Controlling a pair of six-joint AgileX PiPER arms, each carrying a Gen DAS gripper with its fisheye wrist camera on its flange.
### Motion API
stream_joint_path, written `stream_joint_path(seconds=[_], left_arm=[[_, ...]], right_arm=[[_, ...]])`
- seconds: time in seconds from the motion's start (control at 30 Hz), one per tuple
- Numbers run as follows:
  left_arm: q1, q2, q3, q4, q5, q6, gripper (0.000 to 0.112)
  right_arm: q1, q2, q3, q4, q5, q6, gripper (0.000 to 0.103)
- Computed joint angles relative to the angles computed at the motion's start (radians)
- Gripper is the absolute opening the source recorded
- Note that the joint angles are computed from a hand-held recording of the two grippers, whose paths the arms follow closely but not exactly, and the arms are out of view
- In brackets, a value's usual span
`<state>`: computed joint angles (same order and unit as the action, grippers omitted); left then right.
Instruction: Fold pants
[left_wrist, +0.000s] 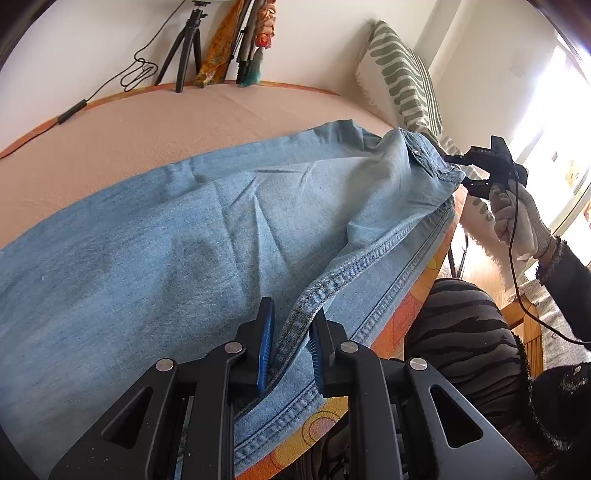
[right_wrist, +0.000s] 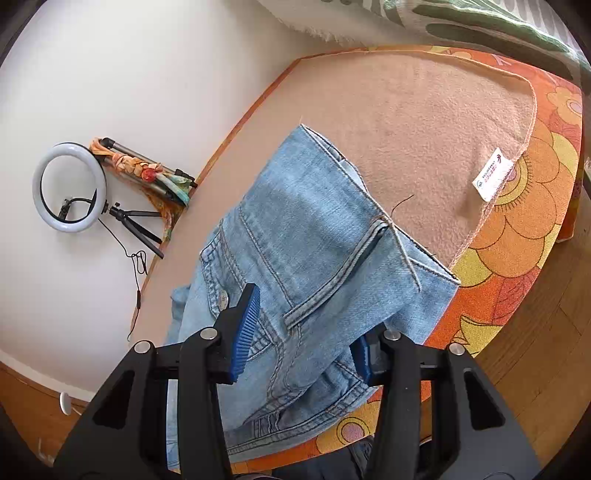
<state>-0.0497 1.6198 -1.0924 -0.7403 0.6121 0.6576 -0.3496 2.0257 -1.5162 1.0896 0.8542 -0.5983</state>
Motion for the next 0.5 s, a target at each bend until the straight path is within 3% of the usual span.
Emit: stream_joint_path(seconds=[0.03, 0.07, 0.27, 0.37, 0.5], left_arm=[[-0.003, 0.001, 0.0, 0.005, -0.001, 0.0, 0.014], [-0.006, 0.0, 0.001, 0.012, -0.007, -0.002, 0.013], [-0.011, -0.05, 0.024, 0.004, -0.007, 0.021, 0.011], [-0.042, -0.057, 0.033, 0.058, -0.009, -0.011, 0.011], [-0.054, -0.046, 0.058, 0.05, -0.025, -0.015, 0.011]], right_arm=[[0.003, 0.009, -0.02, -0.043, -0.005, 0.041, 0.014], [0.0, 0.013, -0.03, -0.064, -0.002, 0.059, 0.008], [-0.05, -0.087, 0.021, -0.115, 0.041, 0.02, 0.005], [-0.052, -0.068, -0.008, -0.174, 0.062, 0.057, 0.005], [-0.021, -0.043, -0.001, -0.266, 0.017, 0.093, 0.005]])
